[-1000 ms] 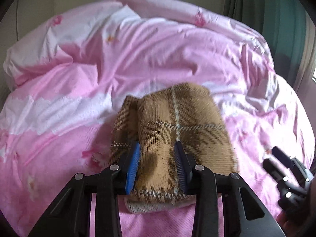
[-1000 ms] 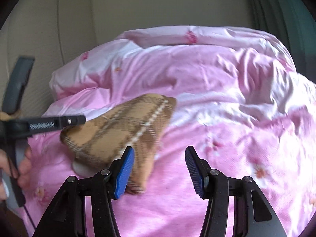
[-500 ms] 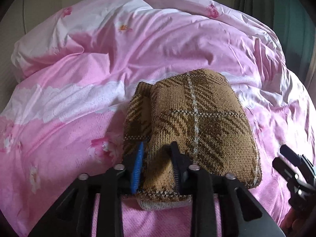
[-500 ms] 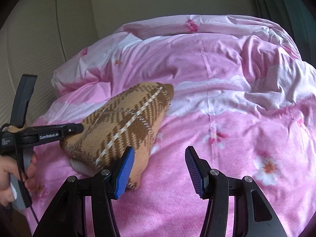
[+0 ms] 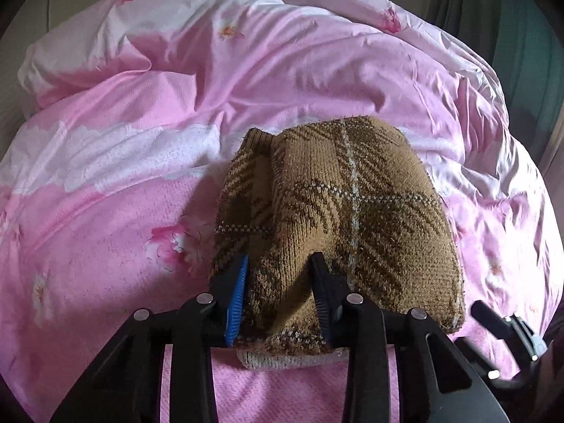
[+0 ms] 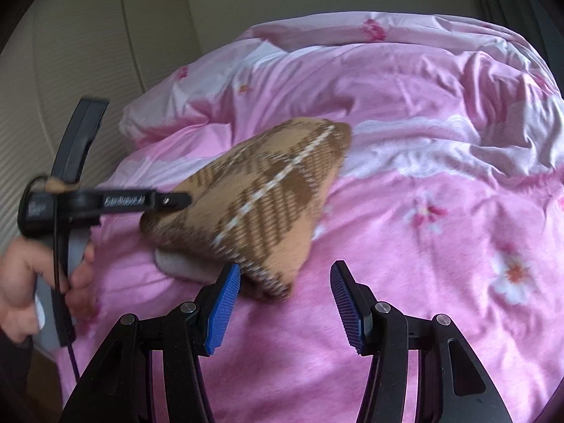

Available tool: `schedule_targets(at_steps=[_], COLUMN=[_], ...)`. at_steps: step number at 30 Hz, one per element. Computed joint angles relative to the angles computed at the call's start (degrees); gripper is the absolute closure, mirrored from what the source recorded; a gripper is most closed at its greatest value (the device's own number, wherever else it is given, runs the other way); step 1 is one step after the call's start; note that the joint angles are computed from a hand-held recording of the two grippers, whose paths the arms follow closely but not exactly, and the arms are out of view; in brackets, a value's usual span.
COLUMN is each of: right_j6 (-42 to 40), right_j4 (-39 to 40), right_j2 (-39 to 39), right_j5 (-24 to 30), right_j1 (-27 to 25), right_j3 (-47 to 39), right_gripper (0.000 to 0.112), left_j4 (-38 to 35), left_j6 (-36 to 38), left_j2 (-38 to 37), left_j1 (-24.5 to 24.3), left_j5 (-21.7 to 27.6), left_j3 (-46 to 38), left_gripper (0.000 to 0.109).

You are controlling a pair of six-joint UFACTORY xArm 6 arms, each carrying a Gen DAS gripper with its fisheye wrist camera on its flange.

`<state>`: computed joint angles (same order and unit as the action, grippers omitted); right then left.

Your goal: Fold small clothes

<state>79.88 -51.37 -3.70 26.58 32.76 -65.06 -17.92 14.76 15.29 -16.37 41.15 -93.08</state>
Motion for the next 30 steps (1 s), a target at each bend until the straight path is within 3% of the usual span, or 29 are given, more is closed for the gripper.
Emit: schedule_targets(at_steps=[5, 7, 11, 13, 17, 22, 25, 26, 28, 30], right_j6=[-6.07, -8.47, 0.79, 7.56, 14.55, 11.61, 8.58, 8.44, 8.75, 9.47], right_j4=[5.02, 7.98, 3.12, 0.60, -0.44, 4.74, 6.12, 5.42, 3.46, 1.31], right_j2=[6.94, 8.94, 6.48, 3.96, 0.98, 0.75, 1.29, 0.99, -0.10, -1.45], right_j5=[5.00, 4.33, 0.24, -2.30, -4.05, -7.31, -5.36, -4.32, -0.85, 2.59], right_j1=[0.93, 0.43, -1.35, -2.86, -4.35, -5.14, -4.24, -3.81, -2.63, -1.51], right_j3=[-7.44, -9.06, -5.66, -2.44, 1.80, 5.49, 4.30, 3.88, 3.36, 3.06], right_gripper=[0.063, 0.076, 0.095, 0.099, 0.100, 0.100, 0.098, 0.095, 0.079, 0.073], left_j4=[-0.38, -1.27, -2.93, -3.46, -2.22, -7.96, -4.83, -4.35, -3.97, -5.46], left_j6=[-0.54, -0.34, 0.47, 0.82, -0.94, 0.05, -0.03, -0.05, -0.18, 1.30], left_j2=[0.00, 0.18, -0.30, -1.68, -7.00, -8.85, -9.28, -9.08, -8.87, -8.34], left_j1=[0.14, 0.39, 0.37, -0.33, -2.26, -1.69, -2.34, -2.34, -2.12, -1.69], left_j5=[0.72, 1.39, 1.83, 1.41, -4.91, -8.97, -9.00, -8.02, -7.12, -5.85], left_j3=[-0.33, -0.81, -0.61, 0.87, 9.73, 16.44, 15.41, 13.94, 11.86, 9.37], left_gripper=[0.074, 0.074, 0.075, 0.077, 0.078, 0.078, 0.078, 0.078, 0.073, 0.066])
